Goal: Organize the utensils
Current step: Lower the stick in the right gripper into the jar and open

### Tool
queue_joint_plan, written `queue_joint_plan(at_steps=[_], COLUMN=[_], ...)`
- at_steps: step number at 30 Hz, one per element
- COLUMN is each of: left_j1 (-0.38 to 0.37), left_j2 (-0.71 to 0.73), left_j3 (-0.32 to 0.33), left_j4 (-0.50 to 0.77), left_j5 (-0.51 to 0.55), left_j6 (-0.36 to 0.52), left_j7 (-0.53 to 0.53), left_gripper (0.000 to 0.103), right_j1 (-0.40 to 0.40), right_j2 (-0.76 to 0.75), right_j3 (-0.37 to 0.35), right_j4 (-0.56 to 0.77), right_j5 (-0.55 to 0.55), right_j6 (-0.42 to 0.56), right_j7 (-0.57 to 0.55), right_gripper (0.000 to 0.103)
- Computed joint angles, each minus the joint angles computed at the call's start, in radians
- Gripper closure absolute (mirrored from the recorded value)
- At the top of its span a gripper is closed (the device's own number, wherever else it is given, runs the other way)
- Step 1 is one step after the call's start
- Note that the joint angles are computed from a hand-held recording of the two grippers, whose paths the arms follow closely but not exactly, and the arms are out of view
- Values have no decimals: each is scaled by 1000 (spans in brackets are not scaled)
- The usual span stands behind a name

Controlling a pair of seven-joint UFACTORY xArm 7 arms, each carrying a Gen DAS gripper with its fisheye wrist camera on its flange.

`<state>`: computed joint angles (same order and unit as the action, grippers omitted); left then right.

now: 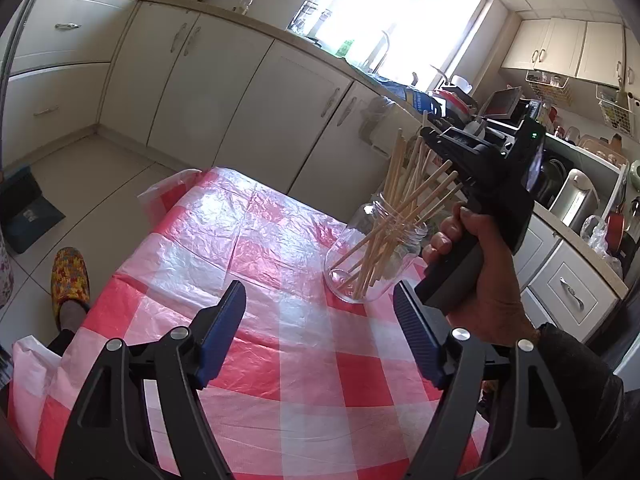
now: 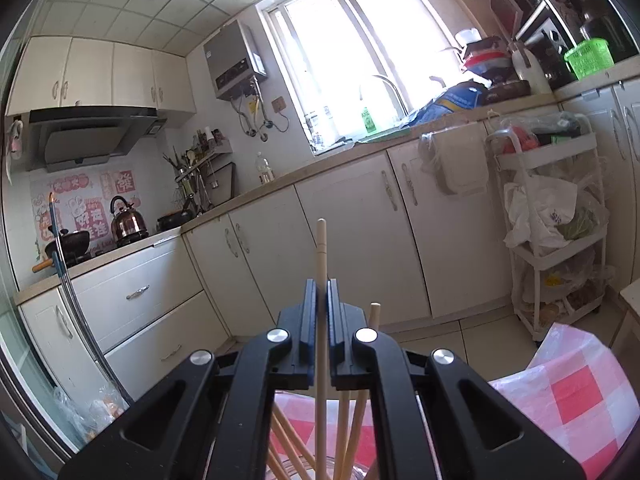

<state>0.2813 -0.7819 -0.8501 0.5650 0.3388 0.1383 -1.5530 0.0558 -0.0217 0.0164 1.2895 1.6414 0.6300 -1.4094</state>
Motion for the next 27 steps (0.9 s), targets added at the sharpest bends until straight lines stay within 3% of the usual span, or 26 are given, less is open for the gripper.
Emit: queue_joint_plan(at_steps=[10, 16, 17, 19, 23, 27], left_j1=[-40, -108, -122, -153, -227, -298], left_j2=[16, 38, 45, 65, 110, 150], left_j3=[45, 92, 100, 116, 139, 143], left_j4=[47, 97, 111, 138, 213, 302], left_j5=[27, 57, 62, 72, 92, 119], left_j6=[106, 216, 241, 282, 414, 573], left_j7=[34, 56, 63, 76, 115, 147], left_gripper=[29, 26, 26, 23, 20, 14], right_j1=[5, 6, 7, 5, -1, -25], right_j2=[-123, -191, -201, -226, -304, -424], right_j3=[-34, -70, -76, -94, -137, -181], right_j4=[-117, -186, -195, -214, -265, -350], right_j5=[-42, -171, -191, -233, -315, -477], right_j6=[49, 80, 82, 103, 141, 189], right_j7=[-71, -4, 11, 47, 120, 249], right_gripper=[97, 96, 94, 81, 77, 52])
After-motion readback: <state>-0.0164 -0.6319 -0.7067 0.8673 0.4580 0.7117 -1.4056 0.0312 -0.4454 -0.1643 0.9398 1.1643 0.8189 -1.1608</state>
